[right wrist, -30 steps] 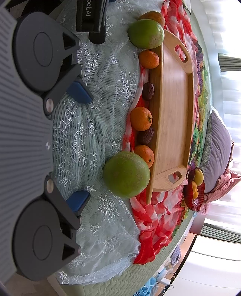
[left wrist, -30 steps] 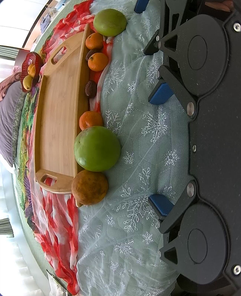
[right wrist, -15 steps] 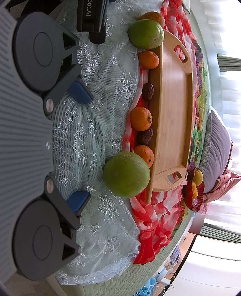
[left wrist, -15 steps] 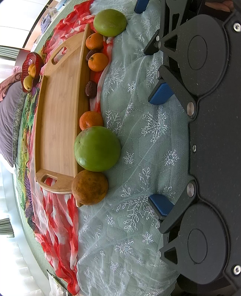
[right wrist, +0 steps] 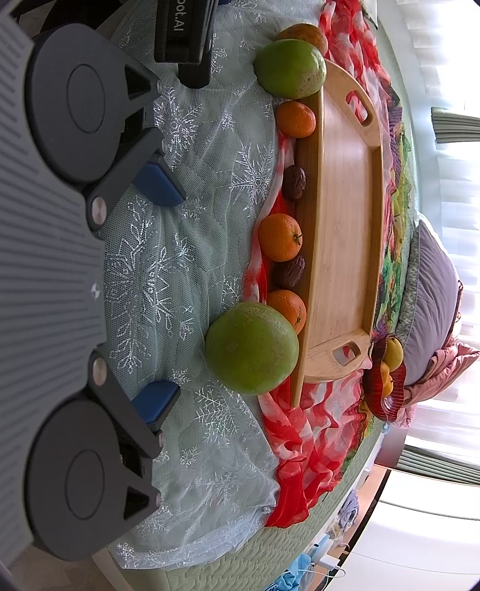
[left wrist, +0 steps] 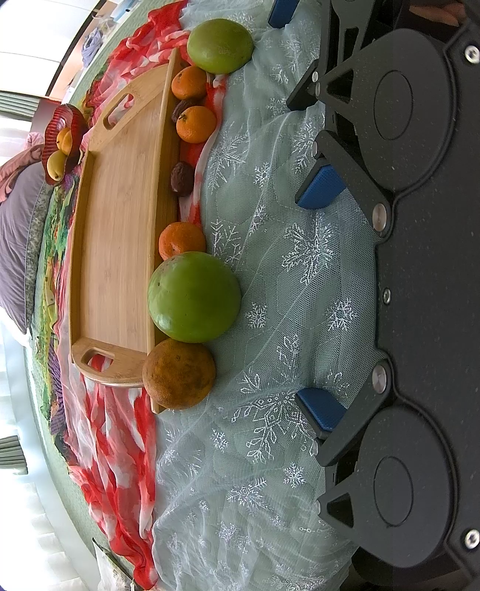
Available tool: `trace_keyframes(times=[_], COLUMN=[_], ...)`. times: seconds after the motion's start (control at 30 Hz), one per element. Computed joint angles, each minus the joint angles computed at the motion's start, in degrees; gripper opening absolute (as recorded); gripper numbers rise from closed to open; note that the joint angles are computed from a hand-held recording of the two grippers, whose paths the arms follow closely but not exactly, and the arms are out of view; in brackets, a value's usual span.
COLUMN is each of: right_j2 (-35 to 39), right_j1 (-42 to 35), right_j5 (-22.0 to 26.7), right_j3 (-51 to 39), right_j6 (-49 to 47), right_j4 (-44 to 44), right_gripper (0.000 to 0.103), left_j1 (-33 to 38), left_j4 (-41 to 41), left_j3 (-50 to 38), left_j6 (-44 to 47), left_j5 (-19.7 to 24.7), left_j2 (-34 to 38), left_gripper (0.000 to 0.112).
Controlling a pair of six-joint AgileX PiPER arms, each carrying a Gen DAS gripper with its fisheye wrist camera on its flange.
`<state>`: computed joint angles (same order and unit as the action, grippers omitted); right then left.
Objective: Organize fruits
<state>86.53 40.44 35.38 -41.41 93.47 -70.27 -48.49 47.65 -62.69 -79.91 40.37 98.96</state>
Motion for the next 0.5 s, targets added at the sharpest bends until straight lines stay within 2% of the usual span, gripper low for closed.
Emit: trace_keyframes(times=[0.13,0.2,0.27,0.37,0.5], right_j2=[-0.45,-0.72,-0.99,-1.4,-2.79], right_j1=[-0.19,-0.45,-0.4,0.37,-0.67], right_j5=[-0.23,-0.94,-1.61,-1.27,-2.82], right_j3=[-0.07,0.73,2.42,5.06,7.37], right_j6=[-0.27,1.58,6.25,13.58,19.52], right_j4=[0.15,-1.73,-6.31,-13.19,-20.05], right_gripper=[0.103,0.103,0.103,0.103,0.103], left_j1=[-0.38,-0.81,-1.14,-3.04,-2.85], left_j4=[0.24,2.97,6.34,11.41,12.8], left_j3=[-0.67,1.54,3.56,4.79,6.19], left_j6=[-0.24,-3.83,-7.95,-12.1,-14.44], left_j5=[0.72,-0.7,-2.01,-0.78,-1.74], left_j2=[0.47,-0.72,-1.4,-1.19,-2.59], left_gripper=[0.103,0.103,0.103,0.103,0.102])
